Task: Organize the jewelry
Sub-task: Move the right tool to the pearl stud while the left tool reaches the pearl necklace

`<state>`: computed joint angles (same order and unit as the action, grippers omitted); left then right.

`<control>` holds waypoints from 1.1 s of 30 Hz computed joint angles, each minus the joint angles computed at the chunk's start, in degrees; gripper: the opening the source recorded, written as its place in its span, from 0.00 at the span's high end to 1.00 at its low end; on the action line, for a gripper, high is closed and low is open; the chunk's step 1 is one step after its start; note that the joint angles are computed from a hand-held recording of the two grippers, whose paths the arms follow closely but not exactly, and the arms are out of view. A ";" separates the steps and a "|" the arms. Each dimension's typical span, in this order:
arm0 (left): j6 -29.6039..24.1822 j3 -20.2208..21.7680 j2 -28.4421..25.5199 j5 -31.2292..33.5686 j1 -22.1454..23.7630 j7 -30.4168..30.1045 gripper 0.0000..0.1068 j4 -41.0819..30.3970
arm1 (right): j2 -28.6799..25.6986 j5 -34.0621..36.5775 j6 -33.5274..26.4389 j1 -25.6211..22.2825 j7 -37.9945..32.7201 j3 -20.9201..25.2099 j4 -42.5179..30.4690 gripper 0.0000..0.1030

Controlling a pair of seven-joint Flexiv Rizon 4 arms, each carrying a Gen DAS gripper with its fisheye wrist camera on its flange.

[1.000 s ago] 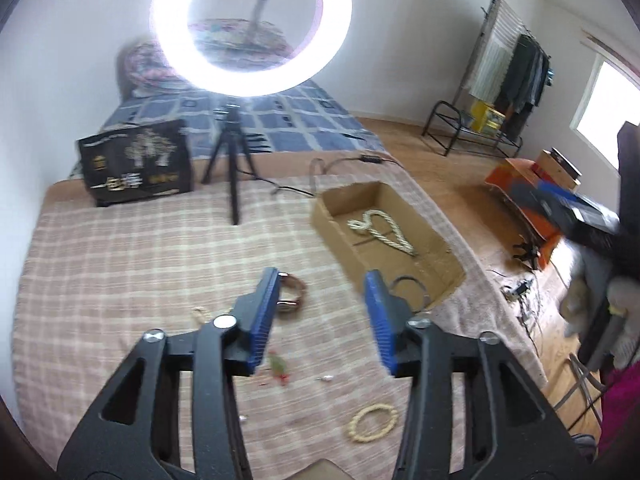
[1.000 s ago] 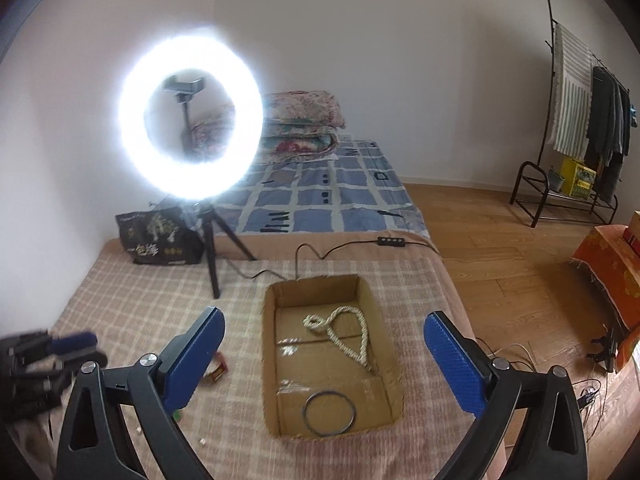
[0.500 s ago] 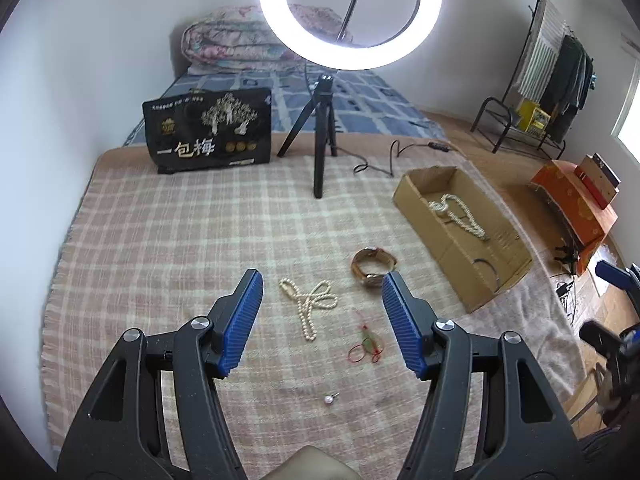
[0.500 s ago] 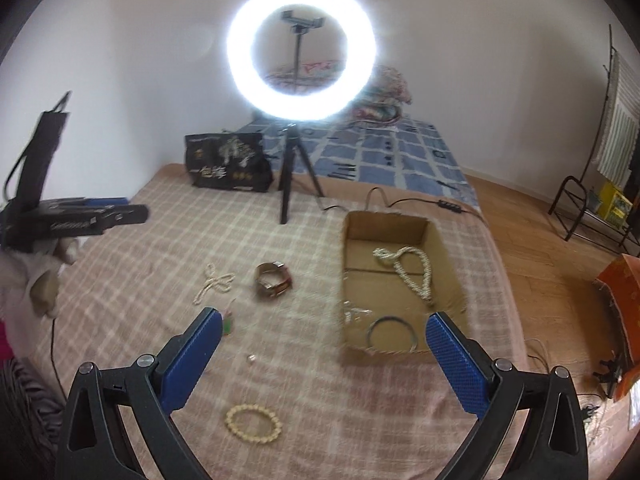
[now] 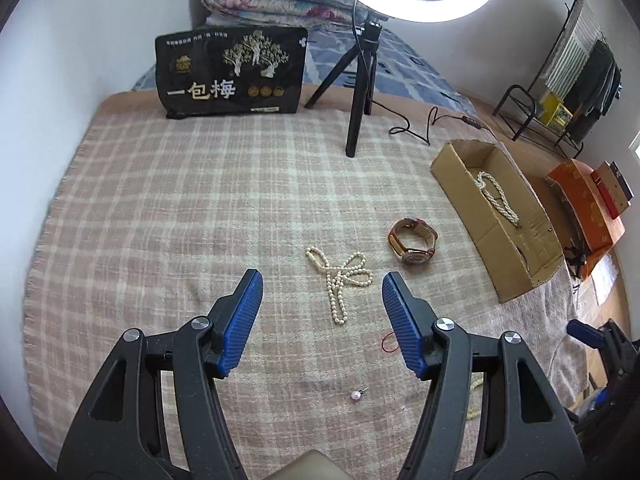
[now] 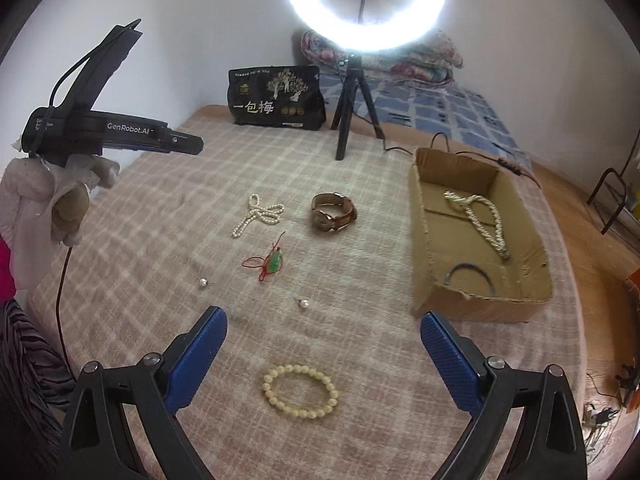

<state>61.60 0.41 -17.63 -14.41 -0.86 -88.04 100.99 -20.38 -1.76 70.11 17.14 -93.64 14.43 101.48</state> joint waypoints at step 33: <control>-8.40 -4.12 -7.32 -13.83 2.73 5.19 0.50 -2.67 | -12.86 6.85 -18.59 2.23 -0.35 -0.55 -16.66 0.56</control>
<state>53.20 -3.71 -24.95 -28.24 1.87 -82.85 98.33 -33.24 5.09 51.51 19.37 -93.99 13.87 84.82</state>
